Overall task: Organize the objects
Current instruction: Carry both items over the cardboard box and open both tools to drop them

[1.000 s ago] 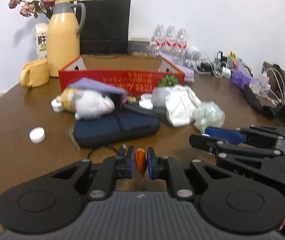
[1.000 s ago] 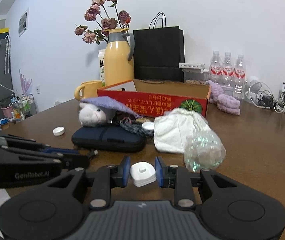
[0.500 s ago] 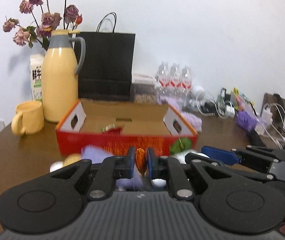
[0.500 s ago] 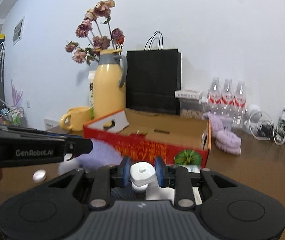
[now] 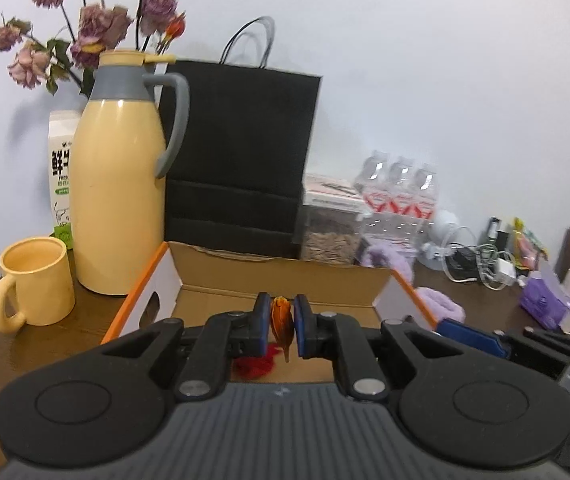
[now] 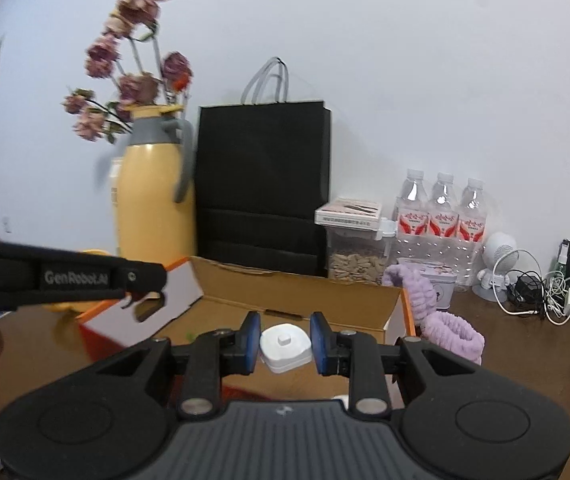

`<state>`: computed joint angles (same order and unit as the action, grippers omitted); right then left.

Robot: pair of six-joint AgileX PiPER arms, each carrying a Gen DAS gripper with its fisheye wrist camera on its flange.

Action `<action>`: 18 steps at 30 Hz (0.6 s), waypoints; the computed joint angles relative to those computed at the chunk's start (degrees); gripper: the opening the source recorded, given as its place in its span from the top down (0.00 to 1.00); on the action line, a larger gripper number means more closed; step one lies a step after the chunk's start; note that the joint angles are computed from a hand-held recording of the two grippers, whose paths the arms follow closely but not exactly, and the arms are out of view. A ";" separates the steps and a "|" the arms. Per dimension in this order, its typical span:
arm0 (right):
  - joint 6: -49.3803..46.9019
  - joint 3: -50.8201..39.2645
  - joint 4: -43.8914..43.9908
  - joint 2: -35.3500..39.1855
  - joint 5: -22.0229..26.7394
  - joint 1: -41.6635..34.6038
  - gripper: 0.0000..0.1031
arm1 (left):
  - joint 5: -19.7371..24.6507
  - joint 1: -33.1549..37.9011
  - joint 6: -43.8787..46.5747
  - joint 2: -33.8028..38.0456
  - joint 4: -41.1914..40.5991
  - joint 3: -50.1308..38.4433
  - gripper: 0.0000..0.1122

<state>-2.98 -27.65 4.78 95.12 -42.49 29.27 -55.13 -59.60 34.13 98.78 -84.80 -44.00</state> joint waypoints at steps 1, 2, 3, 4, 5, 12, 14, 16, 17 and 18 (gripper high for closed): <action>0.60 -1.07 -0.12 1.30 0.38 -0.35 0.75 | 1.53 1.49 -0.29 0.11 0.49 -0.06 0.88; 1.20 -1.85 -0.66 2.56 0.75 -0.82 0.75 | 3.11 2.90 -0.21 0.16 0.81 -0.10 0.88; 1.66 -2.54 -1.35 3.71 1.18 -1.36 0.75 | 4.67 4.22 0.05 0.33 1.08 -0.17 0.88; 1.77 -3.15 -1.42 4.75 1.45 -1.56 0.75 | 6.29 5.65 0.31 0.62 1.32 -0.31 0.88; 1.67 -3.41 -1.33 5.46 1.50 -1.65 0.75 | 7.07 6.50 0.37 0.94 1.38 -0.45 0.88; 0.39 -4.17 0.12 7.16 2.24 -1.12 0.75 | 9.09 8.07 1.10 3.29 1.45 -1.17 0.88; -0.24 -4.31 1.02 7.19 2.86 -0.92 0.75 | 8.80 7.87 1.89 3.64 0.76 -1.52 0.83; -1.31 -4.50 2.89 7.19 3.57 -0.52 0.42 | 7.74 7.34 2.60 3.97 0.22 -1.95 0.58; -1.03 -4.28 3.15 7.26 3.15 -0.50 0.27 | 7.07 6.98 1.92 4.01 0.86 -1.70 0.31; -0.76 -4.18 3.06 7.34 2.70 -0.57 0.02 | 6.02 6.51 1.57 4.26 0.95 -1.71 0.17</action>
